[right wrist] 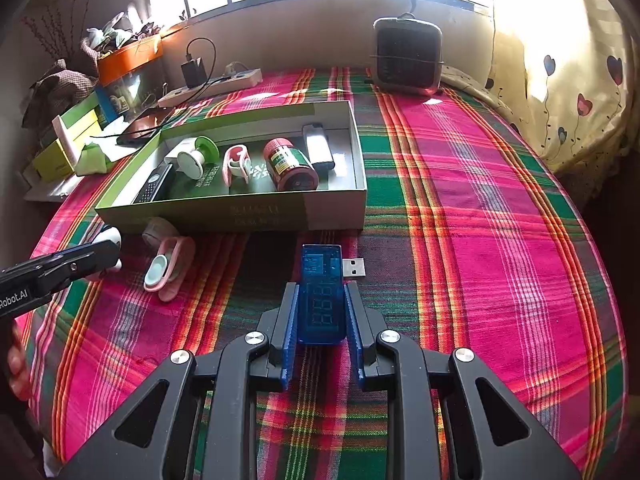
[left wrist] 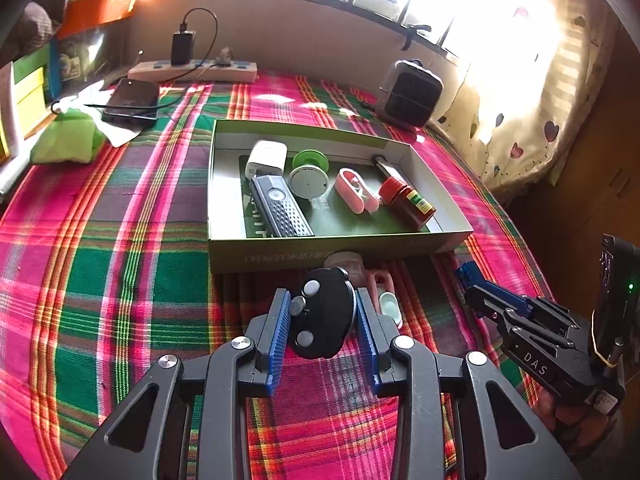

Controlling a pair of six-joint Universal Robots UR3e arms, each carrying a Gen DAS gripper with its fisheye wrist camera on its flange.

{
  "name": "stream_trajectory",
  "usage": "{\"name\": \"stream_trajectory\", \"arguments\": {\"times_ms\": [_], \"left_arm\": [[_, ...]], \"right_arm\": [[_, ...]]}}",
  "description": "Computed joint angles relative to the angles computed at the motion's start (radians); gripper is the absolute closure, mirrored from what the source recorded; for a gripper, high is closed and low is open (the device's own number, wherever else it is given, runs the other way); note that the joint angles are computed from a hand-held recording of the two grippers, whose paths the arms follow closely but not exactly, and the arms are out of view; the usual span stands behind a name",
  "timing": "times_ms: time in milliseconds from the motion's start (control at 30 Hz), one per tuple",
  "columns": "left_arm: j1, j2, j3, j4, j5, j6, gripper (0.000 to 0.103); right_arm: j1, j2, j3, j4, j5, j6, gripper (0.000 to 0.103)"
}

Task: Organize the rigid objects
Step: 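Carry the USB stick with the right tool while the left tool carries the fob into the box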

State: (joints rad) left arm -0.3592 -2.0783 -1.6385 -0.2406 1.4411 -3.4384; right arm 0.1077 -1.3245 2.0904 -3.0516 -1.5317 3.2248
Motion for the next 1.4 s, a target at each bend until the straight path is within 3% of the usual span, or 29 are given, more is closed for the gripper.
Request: {"name": "stream_trajectory", "arguments": {"times_ms": [867,1400], "left_arm": [[0.006,-0.044,0.185,-0.07,-0.011,0.046,0.072],[0.006,-0.223,0.477,-0.208,-0.043,0.062,0.072]], "right_arm": [[0.009,-0.023,-0.108,0.047,0.05,-0.055,0.08],[-0.024,0.166,-0.454,0.207,0.102,-0.091,0.08]]}}
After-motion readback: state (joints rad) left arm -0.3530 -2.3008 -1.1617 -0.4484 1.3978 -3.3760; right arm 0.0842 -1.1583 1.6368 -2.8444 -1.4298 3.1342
